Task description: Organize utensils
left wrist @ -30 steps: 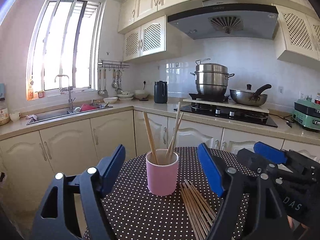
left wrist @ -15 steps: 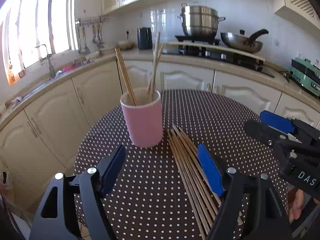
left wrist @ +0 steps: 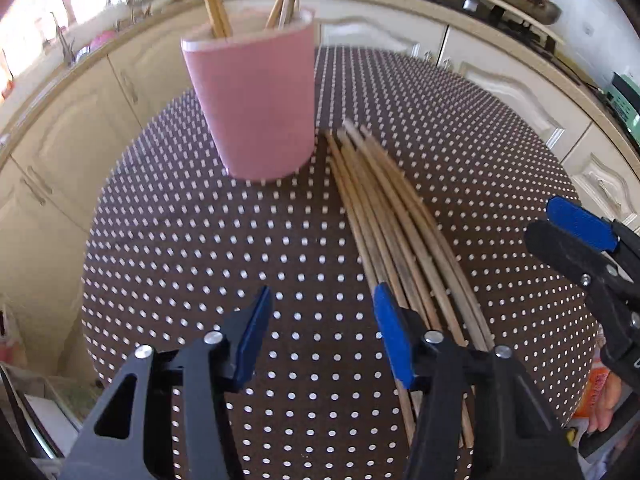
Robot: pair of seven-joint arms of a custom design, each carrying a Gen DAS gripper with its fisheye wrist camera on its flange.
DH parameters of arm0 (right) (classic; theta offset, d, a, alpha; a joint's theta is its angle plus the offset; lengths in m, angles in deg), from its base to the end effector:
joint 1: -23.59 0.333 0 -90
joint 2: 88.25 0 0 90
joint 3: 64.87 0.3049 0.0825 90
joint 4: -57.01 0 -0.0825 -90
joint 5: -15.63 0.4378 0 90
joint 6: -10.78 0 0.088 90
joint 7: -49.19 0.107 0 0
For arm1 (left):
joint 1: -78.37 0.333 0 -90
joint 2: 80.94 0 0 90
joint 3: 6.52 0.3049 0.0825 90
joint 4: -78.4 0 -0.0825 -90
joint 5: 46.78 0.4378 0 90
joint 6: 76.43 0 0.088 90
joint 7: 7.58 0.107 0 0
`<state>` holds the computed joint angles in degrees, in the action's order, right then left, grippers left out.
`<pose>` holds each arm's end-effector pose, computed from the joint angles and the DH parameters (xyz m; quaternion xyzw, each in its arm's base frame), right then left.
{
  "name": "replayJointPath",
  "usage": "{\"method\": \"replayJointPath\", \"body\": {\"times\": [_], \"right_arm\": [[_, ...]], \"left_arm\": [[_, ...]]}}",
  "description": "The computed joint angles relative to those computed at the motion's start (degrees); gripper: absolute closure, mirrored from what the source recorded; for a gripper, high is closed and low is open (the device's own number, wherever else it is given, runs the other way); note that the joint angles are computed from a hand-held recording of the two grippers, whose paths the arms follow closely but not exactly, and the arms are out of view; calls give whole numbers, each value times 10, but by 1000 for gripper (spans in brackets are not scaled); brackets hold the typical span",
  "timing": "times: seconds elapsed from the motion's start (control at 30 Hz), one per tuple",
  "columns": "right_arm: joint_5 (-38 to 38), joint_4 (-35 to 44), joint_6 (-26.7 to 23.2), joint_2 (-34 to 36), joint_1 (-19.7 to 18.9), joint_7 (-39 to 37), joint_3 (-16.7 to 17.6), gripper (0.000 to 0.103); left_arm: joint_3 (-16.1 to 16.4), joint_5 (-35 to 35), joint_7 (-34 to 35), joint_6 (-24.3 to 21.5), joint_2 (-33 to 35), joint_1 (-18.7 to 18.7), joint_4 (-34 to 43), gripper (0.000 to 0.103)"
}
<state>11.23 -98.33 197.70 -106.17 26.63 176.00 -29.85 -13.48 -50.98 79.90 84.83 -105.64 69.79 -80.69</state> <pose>0.3794 0.2971 0.3516 -0.6964 0.5960 -0.1468 0.3718 0.4307 -0.1114 0.3403 -0.6291 0.7421 -0.1836 0.1412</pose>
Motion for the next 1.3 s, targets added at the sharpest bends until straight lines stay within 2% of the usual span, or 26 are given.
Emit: {"method": "replayJointPath", "body": {"times": [0.2,0.37,0.77,0.83,0.9,0.93,0.97,1.0,1.07,1.13,1.2,1.27,1.3], "right_arm": [[-5,6,-4,21,24,-9,-31,49],[-6,10,-5,32,41,-16,-55,49],[-25,28,-28,52,67,-13,-90,49],[-33,36,-39,59,79,-12,-105,49],[-29,44,-54,67,124,-26,-153,49],[-23,49,-63,70,147,-37,-176,49],[-15,56,-76,74,171,-53,-200,49],[-13,64,-94,77,183,-64,-213,49],[5,84,-125,88,211,-95,-239,49],[26,104,-151,101,227,-122,-253,49],[77,126,-174,117,249,-171,-271,49],[101,148,-199,132,251,-194,-272,50],[102,159,-210,140,247,-195,-271,55]], "left_arm": [[-13,18,-19,4,31,12,15,51],[10,-10,5,3,39,-8,29,51],[-25,30,-42,-16,60,19,57,51],[-15,19,-32,-20,73,10,68,51],[-36,62,-58,-19,77,30,71,59],[-28,56,-49,-14,76,24,69,62],[-27,59,-53,-11,75,25,67,71],[-27,63,-58,-10,75,29,67,80],[-16,54,-55,-11,76,27,68,90],[-1,32,-34,-12,80,18,71,94],[5,15,-20,-11,81,14,71,96],[7,4,-9,-12,79,13,69,96],[4,6,-9,-12,80,16,70,96]]}}
